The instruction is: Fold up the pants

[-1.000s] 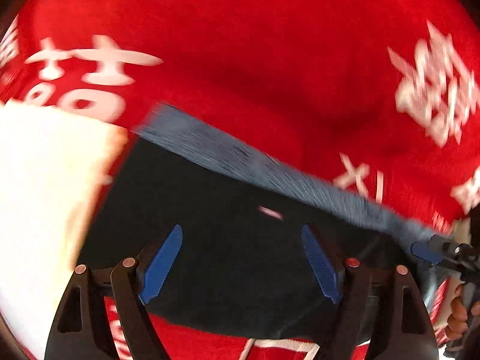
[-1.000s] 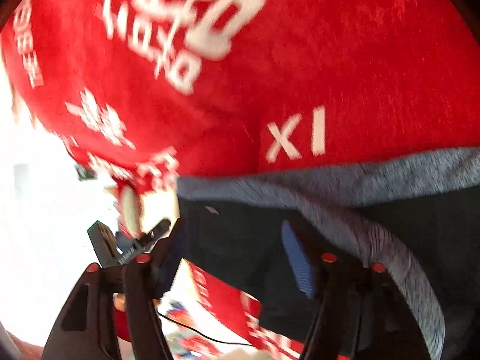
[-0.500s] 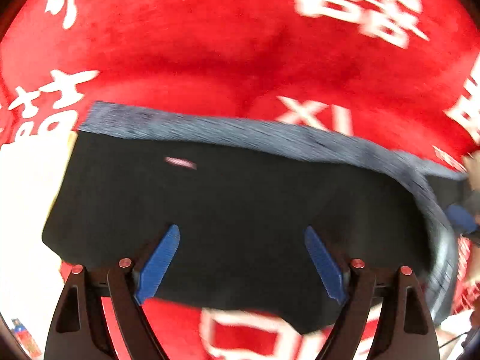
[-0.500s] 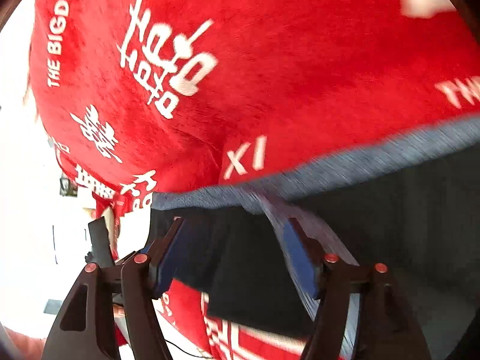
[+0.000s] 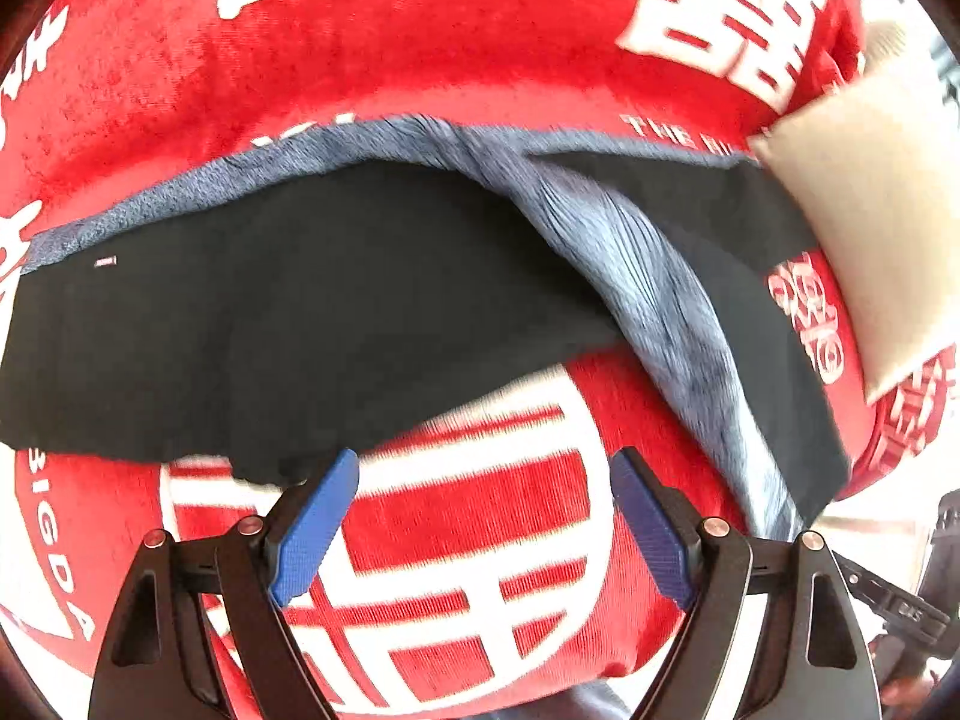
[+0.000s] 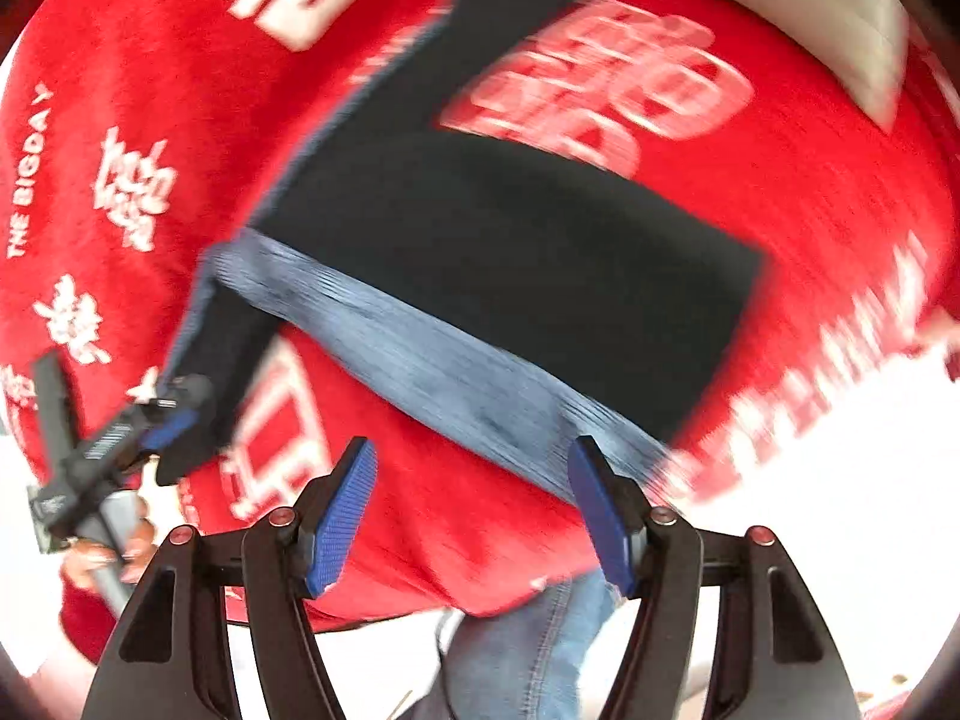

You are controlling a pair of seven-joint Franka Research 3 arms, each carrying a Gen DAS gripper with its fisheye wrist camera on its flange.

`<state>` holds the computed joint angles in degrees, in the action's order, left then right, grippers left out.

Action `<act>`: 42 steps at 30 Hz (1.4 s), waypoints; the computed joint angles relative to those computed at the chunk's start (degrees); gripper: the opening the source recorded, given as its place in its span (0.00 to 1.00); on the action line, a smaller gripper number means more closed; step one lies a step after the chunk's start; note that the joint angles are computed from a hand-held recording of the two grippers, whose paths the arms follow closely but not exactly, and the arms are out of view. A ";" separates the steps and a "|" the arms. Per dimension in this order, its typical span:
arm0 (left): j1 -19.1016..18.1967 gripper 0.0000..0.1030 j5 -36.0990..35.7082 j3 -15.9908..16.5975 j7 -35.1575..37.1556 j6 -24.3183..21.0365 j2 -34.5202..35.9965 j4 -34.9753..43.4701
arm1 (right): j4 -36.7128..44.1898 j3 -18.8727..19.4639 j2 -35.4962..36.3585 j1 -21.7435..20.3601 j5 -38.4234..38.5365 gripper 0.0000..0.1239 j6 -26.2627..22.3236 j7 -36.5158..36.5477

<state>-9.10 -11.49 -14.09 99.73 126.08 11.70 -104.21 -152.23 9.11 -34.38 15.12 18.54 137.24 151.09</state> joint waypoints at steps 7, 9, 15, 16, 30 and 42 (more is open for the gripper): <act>-0.78 0.84 -0.40 0.16 -0.50 -0.54 -3.87 -5.66 | -8.73 -0.86 -4.44 2.14 3.81 0.56 6.13 -1.46; -1.29 0.84 0.27 0.17 -1.69 -1.06 -3.48 -5.60 | -10.80 -2.20 -4.43 4.02 6.91 0.53 11.04 -3.65; -3.77 0.84 4.45 -0.60 -7.29 -1.80 -0.46 -2.56 | -13.62 -11.25 -4.84 12.33 20.97 0.03 16.70 -15.66; -4.07 0.84 5.02 -0.71 -8.30 -2.14 -0.09 -2.00 | -13.33 -12.18 -5.19 12.82 23.02 0.03 17.23 -17.94; -9.48 0.84 15.40 -0.33 -24.73 -7.69 13.17 20.80 | 26.30 -30.50 21.92 0.83 23.13 0.02 -1.75 -53.47; -15.00 0.84 22.72 1.75 -33.50 -12.76 28.30 41.13 | 57.29 -27.57 50.30 -9.75 11.13 0.59 -18.02 -57.92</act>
<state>-24.09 11.22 -12.34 66.24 113.32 40.00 -63.07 -94.94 -18.45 15.92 5.37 29.67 119.21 93.17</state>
